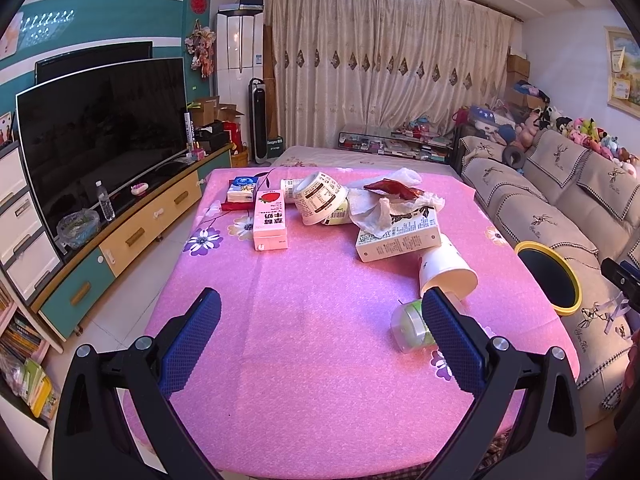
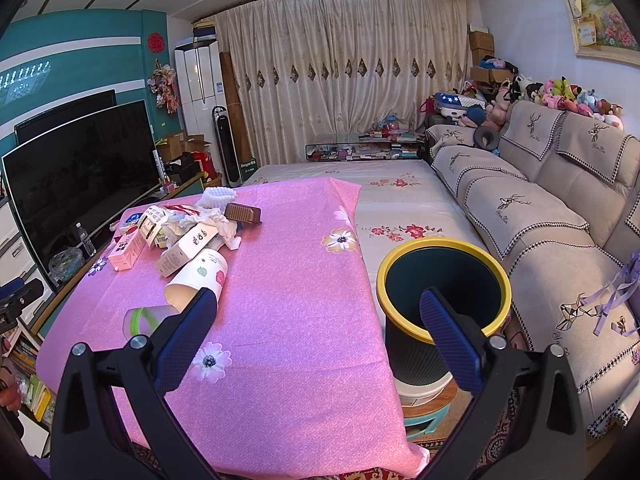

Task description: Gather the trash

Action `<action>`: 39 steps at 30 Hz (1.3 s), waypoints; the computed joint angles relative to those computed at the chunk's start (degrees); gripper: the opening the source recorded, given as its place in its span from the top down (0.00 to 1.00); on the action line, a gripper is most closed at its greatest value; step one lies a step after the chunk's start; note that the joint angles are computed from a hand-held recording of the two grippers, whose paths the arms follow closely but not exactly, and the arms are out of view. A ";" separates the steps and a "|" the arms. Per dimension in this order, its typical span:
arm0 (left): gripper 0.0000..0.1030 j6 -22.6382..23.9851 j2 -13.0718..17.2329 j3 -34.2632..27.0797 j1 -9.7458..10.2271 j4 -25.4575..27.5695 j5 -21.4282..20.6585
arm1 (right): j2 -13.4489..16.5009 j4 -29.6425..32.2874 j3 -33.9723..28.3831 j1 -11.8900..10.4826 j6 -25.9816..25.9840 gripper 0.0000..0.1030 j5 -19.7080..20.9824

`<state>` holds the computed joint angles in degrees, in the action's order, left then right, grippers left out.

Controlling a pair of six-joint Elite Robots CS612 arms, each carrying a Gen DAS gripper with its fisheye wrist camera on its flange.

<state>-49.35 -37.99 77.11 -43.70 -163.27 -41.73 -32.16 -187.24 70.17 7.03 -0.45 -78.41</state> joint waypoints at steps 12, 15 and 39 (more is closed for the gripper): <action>0.04 -0.73 -0.01 0.08 0.26 -0.61 -0.85 | 1.92 2.74 -3.18 0.21 -0.87 0.06 2.85; 0.04 -0.65 0.11 -0.13 0.44 -0.29 -1.32 | 3.56 5.87 -6.12 0.61 -1.69 0.06 4.92; 0.04 -0.28 2.60 -3.18 2.37 1.91 -5.26 | 15.52 31.40 -28.82 4.71 -8.94 0.59 8.63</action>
